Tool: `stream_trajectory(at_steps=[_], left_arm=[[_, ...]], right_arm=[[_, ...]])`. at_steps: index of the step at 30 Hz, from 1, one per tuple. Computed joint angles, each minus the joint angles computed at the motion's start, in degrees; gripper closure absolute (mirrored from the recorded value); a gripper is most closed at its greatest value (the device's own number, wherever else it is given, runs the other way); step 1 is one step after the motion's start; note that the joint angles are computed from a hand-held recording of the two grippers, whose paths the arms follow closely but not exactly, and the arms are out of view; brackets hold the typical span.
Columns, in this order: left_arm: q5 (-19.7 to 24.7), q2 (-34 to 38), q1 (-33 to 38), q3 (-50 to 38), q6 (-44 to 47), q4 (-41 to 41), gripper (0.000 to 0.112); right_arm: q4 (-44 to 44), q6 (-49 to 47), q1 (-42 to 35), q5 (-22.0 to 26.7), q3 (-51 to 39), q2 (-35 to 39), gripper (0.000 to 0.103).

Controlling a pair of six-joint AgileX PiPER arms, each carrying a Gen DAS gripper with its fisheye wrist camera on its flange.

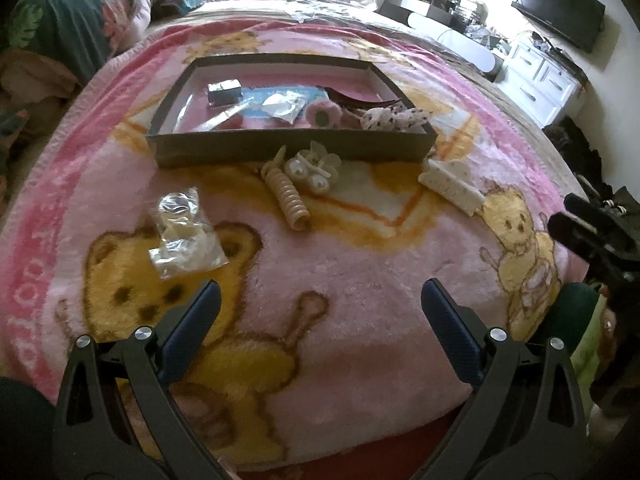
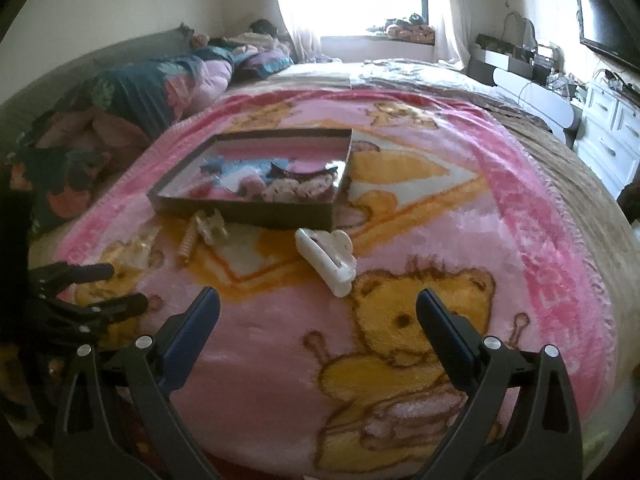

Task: Organize jewelry
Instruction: 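Grasp the beige spiral hair tie with left tool while right grasps the white claw clip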

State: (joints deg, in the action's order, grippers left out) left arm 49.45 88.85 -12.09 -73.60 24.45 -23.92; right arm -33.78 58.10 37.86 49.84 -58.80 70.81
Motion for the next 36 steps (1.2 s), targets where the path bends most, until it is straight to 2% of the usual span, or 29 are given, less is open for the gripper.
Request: stream_trajectory(at_steps=[10,20,31,33,35,36], left_arm=[[-0.23,8.14,-0.91,-7.76,-4.14,1.64,0.02],[1.24,15.8,-2.47,-16.13,-8.2,4.57,0.059],[1.79,19.43,-2.85,-19.45,-9.05,5.68,0.066],[2.18,19.76,-2.54,-19.81,-8.84,4.95,0.068],[2.17,20.16,-2.47,-20.22,-9.14,4.95,0.072],[2.26,20.38,-2.48,-20.46,-9.19,4.97,0.073]], right_arm=[[4.44,-7.28,-6.4,-5.17,-0.75,5.02,0.005],[10.62,-17.29,-14.48,-8.9,-4.16,12.08,0.005],[18.79,-30.32,-18.82,-11.01,-10.03,21.53,0.007],[21.24,-32.28,-19.18,-11.61,-10.53,22.37,0.013],[24.62,-35.14,-19.78,-11.73,-11.13,23.36,0.031],[26.03,-36.18,-20.01,-12.01,-11.02,23.78,0.034]])
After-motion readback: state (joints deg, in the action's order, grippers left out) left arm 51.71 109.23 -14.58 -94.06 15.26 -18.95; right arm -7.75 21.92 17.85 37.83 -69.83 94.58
